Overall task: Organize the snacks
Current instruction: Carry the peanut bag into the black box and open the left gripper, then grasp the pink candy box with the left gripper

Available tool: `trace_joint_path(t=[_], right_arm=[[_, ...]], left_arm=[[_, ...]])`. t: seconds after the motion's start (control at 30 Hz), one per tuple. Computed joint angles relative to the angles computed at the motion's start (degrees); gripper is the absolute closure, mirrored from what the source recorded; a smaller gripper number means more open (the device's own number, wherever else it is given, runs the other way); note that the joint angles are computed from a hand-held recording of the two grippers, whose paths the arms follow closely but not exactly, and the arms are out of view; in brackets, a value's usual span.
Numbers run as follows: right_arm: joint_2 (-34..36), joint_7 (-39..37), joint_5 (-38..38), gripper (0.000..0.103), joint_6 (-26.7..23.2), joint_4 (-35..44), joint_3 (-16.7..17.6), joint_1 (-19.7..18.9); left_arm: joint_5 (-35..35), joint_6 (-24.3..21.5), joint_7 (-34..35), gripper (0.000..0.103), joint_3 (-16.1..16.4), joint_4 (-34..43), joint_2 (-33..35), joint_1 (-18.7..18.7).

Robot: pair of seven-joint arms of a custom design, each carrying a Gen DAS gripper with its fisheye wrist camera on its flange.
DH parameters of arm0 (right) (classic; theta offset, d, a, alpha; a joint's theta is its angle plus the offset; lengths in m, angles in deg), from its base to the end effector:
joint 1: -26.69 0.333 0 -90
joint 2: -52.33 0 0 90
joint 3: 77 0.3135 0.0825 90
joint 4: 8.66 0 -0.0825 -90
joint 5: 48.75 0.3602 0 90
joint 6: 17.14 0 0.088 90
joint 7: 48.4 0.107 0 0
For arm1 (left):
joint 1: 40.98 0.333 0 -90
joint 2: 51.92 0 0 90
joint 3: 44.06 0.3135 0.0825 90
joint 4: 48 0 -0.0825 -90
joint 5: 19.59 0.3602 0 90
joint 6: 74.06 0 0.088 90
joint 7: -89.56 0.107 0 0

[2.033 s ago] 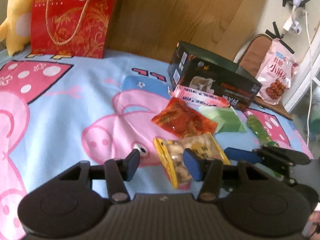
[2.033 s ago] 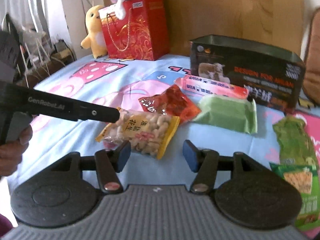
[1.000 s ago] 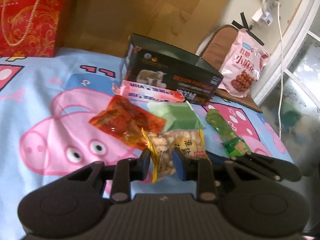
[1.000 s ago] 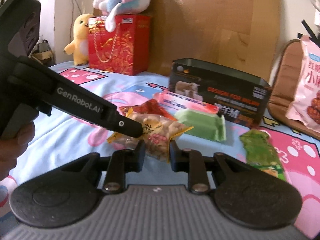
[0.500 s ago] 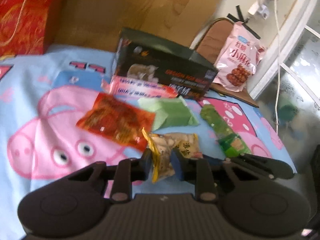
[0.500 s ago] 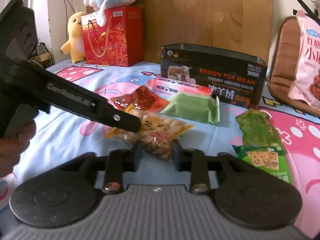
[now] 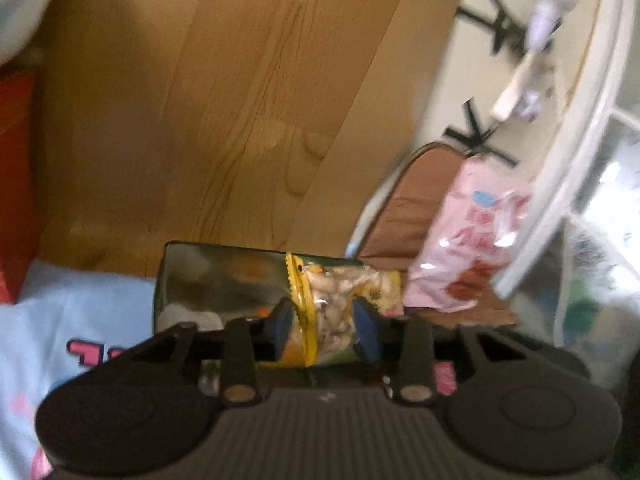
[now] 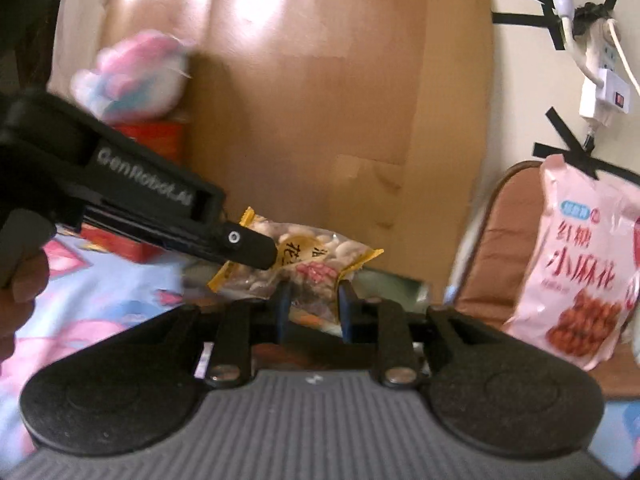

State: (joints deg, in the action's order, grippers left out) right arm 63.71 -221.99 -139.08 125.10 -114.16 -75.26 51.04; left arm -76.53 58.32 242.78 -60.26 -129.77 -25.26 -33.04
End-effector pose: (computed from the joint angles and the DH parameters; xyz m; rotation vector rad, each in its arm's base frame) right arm 0.5599 0.2773 0.4722 -1.4906 1.5974 -1.2709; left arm 0.7021 -0.0771 0.4991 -1.2033 2.3833 -1.5279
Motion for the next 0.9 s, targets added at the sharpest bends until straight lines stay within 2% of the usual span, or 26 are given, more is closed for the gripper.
trace_joint_path(t=[0.03,0.07,0.13,0.2,0.23,0.3,0.33,0.4,0.47,0.53,0.57,0.6,0.63,0.67,0.73,0.77,0.83,0.87,0.9], right_arm=[[0.6,-2.0,2.0,0.059,-1.8,0.6,0.0,0.0],[0.6,-2.0,2.9,0.058,-3.7,0.4,-0.1,0.2],[-3.1,3.4,0.9,0.059,-1.9,-3.9,-0.3,-0.1],[-6.7,9.3,-0.7,0.059,0.1,-8.2,0.6,-0.8],[-8.0,12.5,-1.4,0.059,2.9,-9.9,0.9,-1.5],[-8.6,17.6,-2.5,0.059,13.3,-11.4,0.8,-4.0],[-8.2,17.6,-1.4,0.059,17.1,-11.5,0.7,-5.1],[-5.9,12.7,5.5,0.059,21.1,-10.8,0.8,-6.3],[-3.9,9.2,11.8,0.059,22.2,-9.9,0.7,-6.7],[-2.2,7.9,16.5,0.060,25.2,-9.1,0.0,-7.1],[-1.5,6.9,19.6,0.060,26.3,-9.0,-0.3,-7.2],[-1.3,9.9,18.6,0.065,27.8,-8.9,-1.3,-6.6],[-1.3,11.2,17.7,0.076,29.3,-9.0,-1.9,-6.2],[-1.9,9.5,19.0,0.077,28.4,-9.3,-1.7,-5.6],[-3.1,6.5,20.2,0.082,27.4,-10.7,-1.1,-4.4],[-3.7,5.6,21.3,0.082,29.1,-11.7,-0.8,-4.4],[-4.0,-1.8,26.3,0.085,33.4,-13.3,0.2,-5.0],[-4.5,-3.6,26.1,0.085,31.8,-13.3,0.2,-3.9],[-5.2,-2.0,22.6,0.085,28.3,-12.7,-0.2,-2.4]], left_arm=[[1.6,2.1,-1.2,0.066,0.6,0.0,0.2,-1.3],[1.2,2.5,-1.7,0.066,0.5,-0.5,-0.1,-1.0],[-3.6,-0.9,0.8,0.066,-0.6,-2.0,-1.0,2.5],[-6.5,-2.7,2.3,0.066,0.2,-4.5,-2.8,4.8],[-6.8,-3.5,2.5,0.066,1.0,-5.5,-3.5,5.5],[-5.5,-5.8,1.4,0.066,2.9,-6.4,-4.1,6.1],[-4.3,-7.2,0.6,0.067,3.8,-7.1,-4.3,6.5],[-2.6,-9.0,-0.1,0.068,4.9,-8.5,-4.6,6.7],[-1.6,-7.3,0.2,0.068,5.8,-11.0,-5.3,6.3],[1.2,-8.3,-3.0,0.068,6.7,-11.0,-4.6,5.9],[0.1,-7.7,-1.7,0.070,6.5,-12.3,-5.0,6.4],[-0.5,-6.2,0.1,0.070,6.5,-13.8,-6.0,6.5],[-0.5,-4.4,1.1,0.070,6.6,-15.0,-6.8,6.2],[-0.3,-3.1,1.4,0.070,6.7,-15.5,-7.1,5.8],[0.2,-3.8,0.6,0.070,7.0,-15.0,-7.0,5.9],[0.1,-4.6,0.3,0.070,7.1,-14.7,-6.9,6.2],[-0.6,-5.2,0.6,0.069,7.0,-13.9,-6.5,6.6],[-0.6,-5.2,0.0,0.068,7.1,-12.9,-6.0,6.5],[-0.5,-4.9,-1.1,0.068,7.1,-11.8,-5.5,6.4]])
